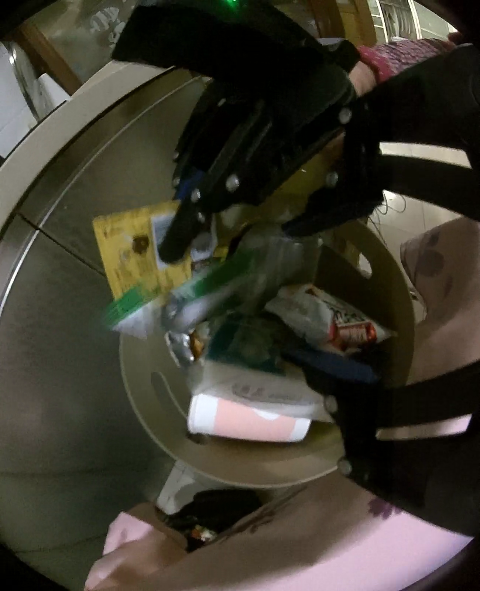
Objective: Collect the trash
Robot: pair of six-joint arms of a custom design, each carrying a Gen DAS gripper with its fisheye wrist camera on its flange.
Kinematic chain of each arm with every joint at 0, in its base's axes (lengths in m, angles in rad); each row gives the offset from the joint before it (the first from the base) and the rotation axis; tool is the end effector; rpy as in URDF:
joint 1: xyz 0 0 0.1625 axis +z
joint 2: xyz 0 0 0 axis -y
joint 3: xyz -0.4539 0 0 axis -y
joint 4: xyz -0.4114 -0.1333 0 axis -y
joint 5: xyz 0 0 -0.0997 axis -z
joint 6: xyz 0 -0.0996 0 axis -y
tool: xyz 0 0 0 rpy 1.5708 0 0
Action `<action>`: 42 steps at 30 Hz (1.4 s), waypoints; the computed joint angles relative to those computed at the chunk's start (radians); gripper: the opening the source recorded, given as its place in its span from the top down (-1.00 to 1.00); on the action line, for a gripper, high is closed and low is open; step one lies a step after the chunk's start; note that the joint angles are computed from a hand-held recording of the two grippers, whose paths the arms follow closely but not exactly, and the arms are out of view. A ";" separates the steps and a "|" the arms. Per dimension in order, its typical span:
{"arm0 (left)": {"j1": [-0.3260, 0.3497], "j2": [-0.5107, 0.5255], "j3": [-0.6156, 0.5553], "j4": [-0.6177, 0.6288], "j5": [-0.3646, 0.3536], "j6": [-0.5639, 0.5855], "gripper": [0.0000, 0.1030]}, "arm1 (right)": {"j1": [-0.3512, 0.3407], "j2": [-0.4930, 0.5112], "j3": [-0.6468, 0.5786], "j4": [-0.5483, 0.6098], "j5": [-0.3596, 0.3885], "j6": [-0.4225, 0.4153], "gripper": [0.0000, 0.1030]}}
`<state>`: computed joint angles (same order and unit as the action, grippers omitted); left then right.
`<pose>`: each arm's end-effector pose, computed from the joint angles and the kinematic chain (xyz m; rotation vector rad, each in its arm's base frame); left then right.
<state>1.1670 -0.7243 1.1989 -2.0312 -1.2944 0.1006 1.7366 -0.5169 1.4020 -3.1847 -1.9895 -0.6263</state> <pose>-0.1684 -0.8026 0.1780 0.7179 2.7746 -0.0401 0.2219 -0.7639 0.0669 0.7665 -2.3510 0.7958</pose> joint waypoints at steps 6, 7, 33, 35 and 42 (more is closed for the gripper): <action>-0.001 -0.030 0.025 -0.024 -0.004 0.019 -0.19 | 0.001 -0.009 0.012 0.077 -0.042 -0.050 0.98; 0.001 -0.041 0.033 -0.034 -0.011 0.025 -0.20 | 0.000 -0.015 0.020 0.079 -0.041 -0.050 0.98; -0.029 -0.372 0.373 -0.336 0.204 0.103 -0.21 | 0.059 -0.156 0.241 -0.171 0.204 0.396 -0.41; -0.041 -0.401 0.417 -0.384 0.261 0.128 -0.31 | 0.079 -0.165 0.313 -0.279 0.230 0.457 -0.41; -0.085 -0.507 0.567 -0.573 0.399 0.211 -0.64 | 0.167 -0.118 0.447 -0.560 0.090 0.629 -0.41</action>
<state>1.0823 -1.2309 1.7659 -2.6039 -0.8956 0.3114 1.9040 -0.6353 1.8485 -3.7444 -1.8996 0.0026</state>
